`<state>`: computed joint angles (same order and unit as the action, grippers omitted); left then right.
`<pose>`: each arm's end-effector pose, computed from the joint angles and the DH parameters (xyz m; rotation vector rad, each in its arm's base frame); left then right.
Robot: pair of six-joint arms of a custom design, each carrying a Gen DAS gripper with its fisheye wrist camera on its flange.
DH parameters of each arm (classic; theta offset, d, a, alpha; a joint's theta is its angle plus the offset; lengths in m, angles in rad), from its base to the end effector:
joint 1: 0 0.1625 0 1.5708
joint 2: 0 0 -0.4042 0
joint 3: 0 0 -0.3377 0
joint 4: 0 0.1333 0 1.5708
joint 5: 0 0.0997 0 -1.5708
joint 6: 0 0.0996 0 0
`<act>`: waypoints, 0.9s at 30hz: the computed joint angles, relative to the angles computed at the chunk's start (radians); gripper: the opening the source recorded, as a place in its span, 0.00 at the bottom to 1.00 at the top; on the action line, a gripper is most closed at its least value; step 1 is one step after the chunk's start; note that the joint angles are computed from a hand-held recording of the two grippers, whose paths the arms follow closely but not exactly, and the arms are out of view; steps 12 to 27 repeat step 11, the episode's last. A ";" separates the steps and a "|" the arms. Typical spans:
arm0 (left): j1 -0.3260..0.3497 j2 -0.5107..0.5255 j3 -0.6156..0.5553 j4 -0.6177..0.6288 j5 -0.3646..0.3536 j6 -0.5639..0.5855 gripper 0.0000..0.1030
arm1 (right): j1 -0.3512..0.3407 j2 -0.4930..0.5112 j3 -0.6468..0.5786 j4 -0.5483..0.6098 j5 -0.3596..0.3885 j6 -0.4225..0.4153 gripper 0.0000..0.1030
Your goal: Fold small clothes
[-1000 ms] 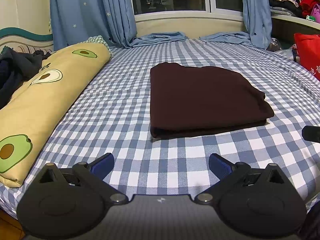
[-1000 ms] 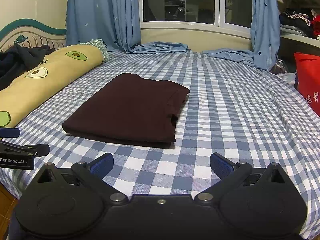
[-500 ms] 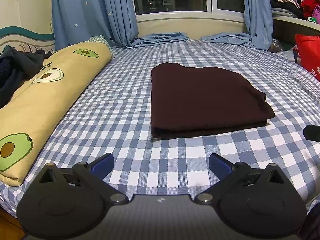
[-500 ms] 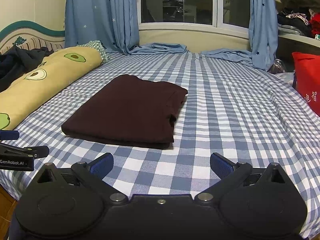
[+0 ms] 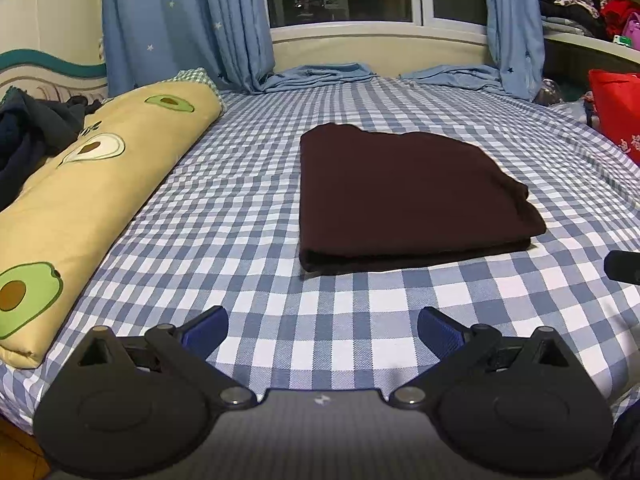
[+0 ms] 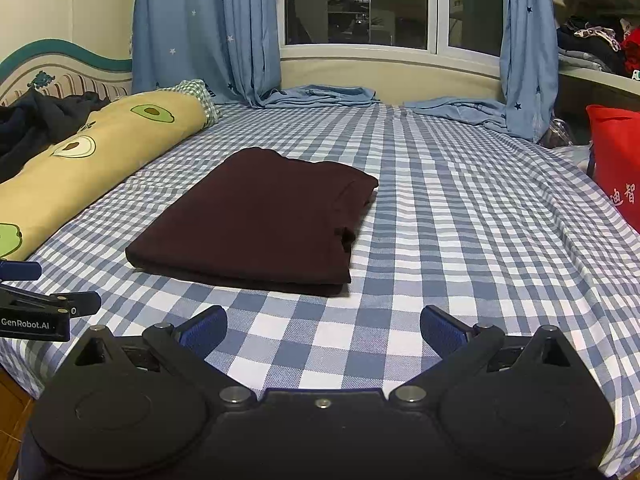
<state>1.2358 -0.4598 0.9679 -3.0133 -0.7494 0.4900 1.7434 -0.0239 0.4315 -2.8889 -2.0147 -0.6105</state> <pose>-0.0587 -0.7960 0.2174 0.4159 2.0918 -0.9774 0.2345 -0.8182 0.0619 0.6546 -2.2633 1.0043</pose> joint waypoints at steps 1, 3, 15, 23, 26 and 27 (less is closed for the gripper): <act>0.000 -0.002 0.008 -0.020 -0.009 0.008 0.99 | 0.000 0.000 0.000 -0.001 0.000 0.000 0.99; 0.000 -0.013 0.027 -0.032 -0.032 0.010 0.99 | 0.000 -0.002 0.005 -0.005 0.000 0.000 0.99; -0.007 -0.012 0.029 -0.059 -0.034 0.017 0.99 | 0.000 -0.008 0.016 -0.013 0.000 -0.001 0.99; -0.007 -0.012 0.029 -0.059 -0.034 0.017 0.99 | 0.000 -0.008 0.016 -0.013 0.000 -0.001 0.99; -0.007 -0.012 0.029 -0.059 -0.034 0.017 0.99 | 0.000 -0.008 0.016 -0.013 0.000 -0.001 0.99; -0.007 -0.012 0.029 -0.059 -0.034 0.017 0.99 | 0.000 -0.008 0.016 -0.013 0.000 -0.001 0.99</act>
